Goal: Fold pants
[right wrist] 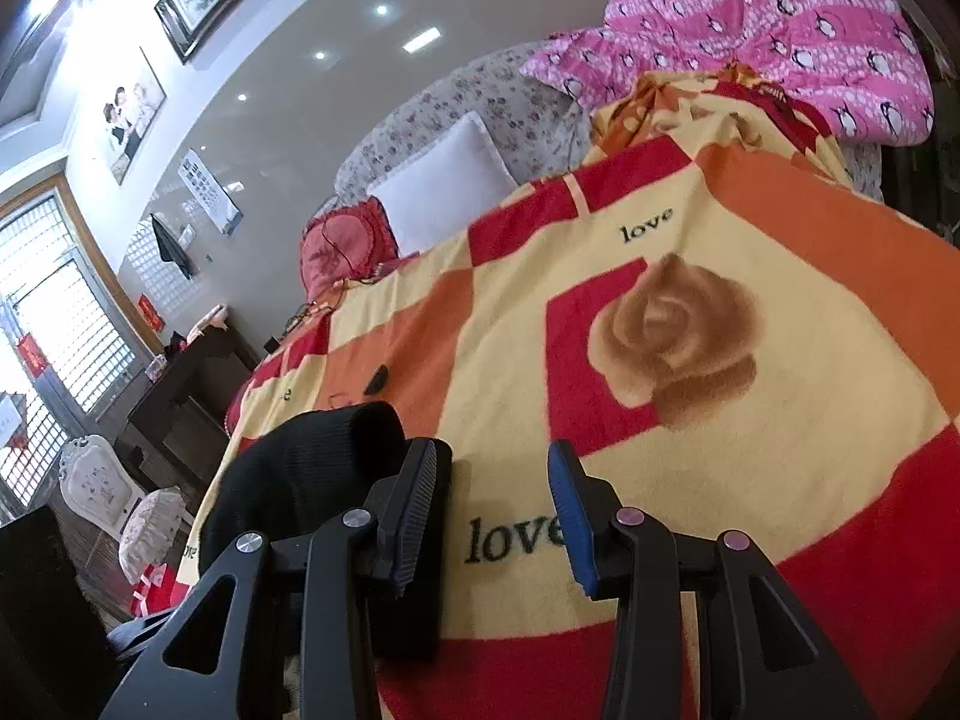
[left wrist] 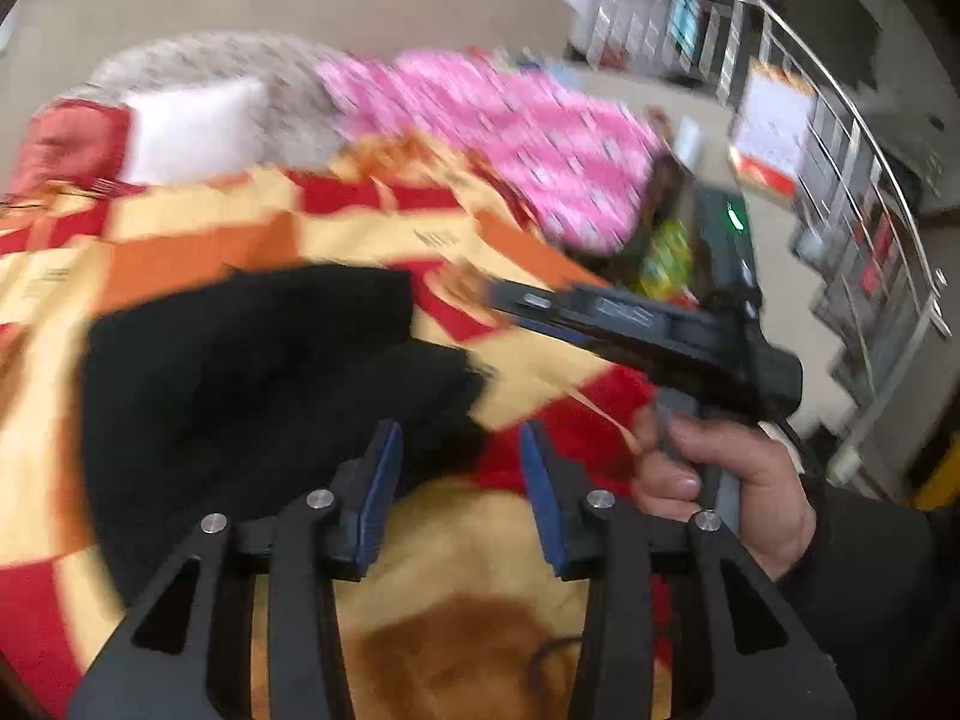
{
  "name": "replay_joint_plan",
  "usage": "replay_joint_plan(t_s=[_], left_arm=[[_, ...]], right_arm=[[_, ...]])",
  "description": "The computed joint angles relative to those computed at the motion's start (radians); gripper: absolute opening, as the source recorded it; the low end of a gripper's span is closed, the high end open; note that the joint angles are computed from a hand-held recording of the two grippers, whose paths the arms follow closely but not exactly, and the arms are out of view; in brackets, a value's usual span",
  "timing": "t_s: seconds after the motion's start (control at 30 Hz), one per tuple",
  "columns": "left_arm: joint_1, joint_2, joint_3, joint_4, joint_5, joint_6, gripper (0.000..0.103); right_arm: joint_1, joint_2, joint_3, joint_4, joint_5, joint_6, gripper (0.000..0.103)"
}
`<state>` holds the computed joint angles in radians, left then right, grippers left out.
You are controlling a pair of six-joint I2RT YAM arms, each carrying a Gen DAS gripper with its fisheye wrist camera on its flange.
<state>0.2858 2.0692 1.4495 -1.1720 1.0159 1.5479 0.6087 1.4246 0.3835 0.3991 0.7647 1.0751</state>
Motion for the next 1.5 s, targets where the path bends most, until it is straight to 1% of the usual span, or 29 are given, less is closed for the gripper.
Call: replay_joint_plan(t_s=[0.03,0.07,0.13,0.17,0.2,0.23,0.3,0.37,0.43,0.47,0.5,0.57,0.63,0.7,0.77,0.83,0.87,0.9,0.93,0.97,1.07,1.13,1.2,1.23,1.27,1.3,1.33,1.4,1.5], left_arm=[[0.035,0.02,0.033,-0.01,0.019,-0.01,0.039],[0.086,0.047,0.077,0.012,0.048,-0.068,0.039],[0.134,0.113,0.171,0.025,0.06,-0.156,0.035],[0.141,0.133,0.197,0.037,0.056,-0.196,0.029],[0.144,0.161,0.233,0.049,0.04,-0.248,0.014],[0.14,0.175,0.249,0.059,0.024,-0.283,0.004],[0.131,0.217,0.295,0.052,0.013,-0.346,0.003],[0.109,0.238,0.31,0.041,-0.009,-0.383,0.0],[0.072,0.238,0.285,0.112,-0.076,-0.455,0.0],[0.058,0.263,0.306,0.096,-0.077,-0.465,0.0],[0.051,0.287,0.343,0.066,-0.068,-0.479,0.0],[0.041,0.3,0.395,0.004,-0.078,-0.489,0.0],[0.04,0.314,0.469,-0.086,-0.041,-0.467,0.0],[0.02,0.286,0.501,-0.056,0.01,-0.507,0.0],[-0.032,0.291,0.559,-0.01,0.007,-0.591,0.0],[-0.092,0.313,0.601,0.075,-0.063,-0.72,0.0],[-0.113,0.339,0.63,0.088,-0.104,-0.759,0.0],[-0.151,0.39,0.682,0.101,-0.196,-0.81,0.0],[-0.17,0.445,0.725,0.099,-0.232,-0.845,0.002],[-0.161,0.452,0.717,0.121,-0.199,-0.851,0.002],[-0.161,0.39,0.638,0.17,-0.228,-0.873,0.001],[-0.144,0.338,0.58,0.202,-0.203,-0.891,0.001],[-0.107,0.247,0.462,0.291,-0.127,-0.904,0.001],[-0.099,0.201,0.389,0.368,-0.118,-0.924,0.001],[-0.111,0.191,0.363,0.425,-0.15,-0.947,0.001],[-0.132,0.224,0.387,0.417,-0.199,-0.951,0.001],[-0.153,0.285,0.452,0.348,-0.245,-0.945,0.001],[-0.157,0.282,0.433,0.38,-0.239,-0.936,0.001],[-0.157,0.274,0.443,0.35,-0.24,-0.911,0.001]], right_arm=[[0.028,-0.007,0.004,-0.001,0.038,-0.025,0.041],[0.064,-0.02,0.016,-0.008,0.077,-0.076,0.041],[0.114,-0.04,0.033,0.052,0.066,-0.258,0.044],[0.132,-0.042,0.064,0.062,0.013,-0.372,0.047],[0.138,-0.036,0.097,0.05,-0.042,-0.44,0.049],[0.13,-0.013,0.165,-0.014,-0.131,-0.506,0.049],[0.116,0.053,0.288,-0.167,-0.205,-0.541,0.047],[0.094,0.134,0.393,-0.296,-0.249,-0.562,0.047],[0.077,0.188,0.434,-0.365,-0.267,-0.566,0.045],[0.065,0.216,0.438,-0.389,-0.281,-0.552,0.045],[0.051,0.236,0.424,-0.384,-0.303,-0.537,0.046],[0.038,0.201,0.336,-0.28,-0.332,-0.51,0.046],[0.043,0.2,0.334,-0.289,-0.329,-0.493,0.046],[0.062,0.213,0.35,-0.314,-0.295,-0.491,0.047],[0.064,0.209,0.342,-0.305,-0.296,-0.486,0.047],[0.046,0.196,0.315,-0.268,-0.324,-0.49,0.047],[0.037,0.194,0.31,-0.257,-0.337,-0.493,0.047],[0.035,0.193,0.308,-0.253,-0.342,-0.493,0.047],[0.034,0.194,0.308,-0.25,-0.345,-0.494,0.047],[0.033,0.195,0.308,-0.246,-0.347,-0.494,0.047],[0.024,0.188,0.297,-0.229,-0.362,-0.497,0.047],[0.019,0.184,0.29,-0.221,-0.372,-0.498,0.047],[0.022,0.185,0.293,-0.227,-0.368,-0.498,0.048],[0.024,0.187,0.296,-0.229,-0.364,-0.499,0.048],[0.026,0.191,0.301,-0.234,-0.36,-0.501,0.048],[0.026,0.193,0.304,-0.234,-0.362,-0.503,0.05],[0.025,0.195,0.306,-0.234,-0.364,-0.506,0.05],[0.023,0.188,0.312,-0.246,-0.373,-0.507,0.052],[0.026,0.129,0.338,-0.316,-0.355,-0.5,0.05]])
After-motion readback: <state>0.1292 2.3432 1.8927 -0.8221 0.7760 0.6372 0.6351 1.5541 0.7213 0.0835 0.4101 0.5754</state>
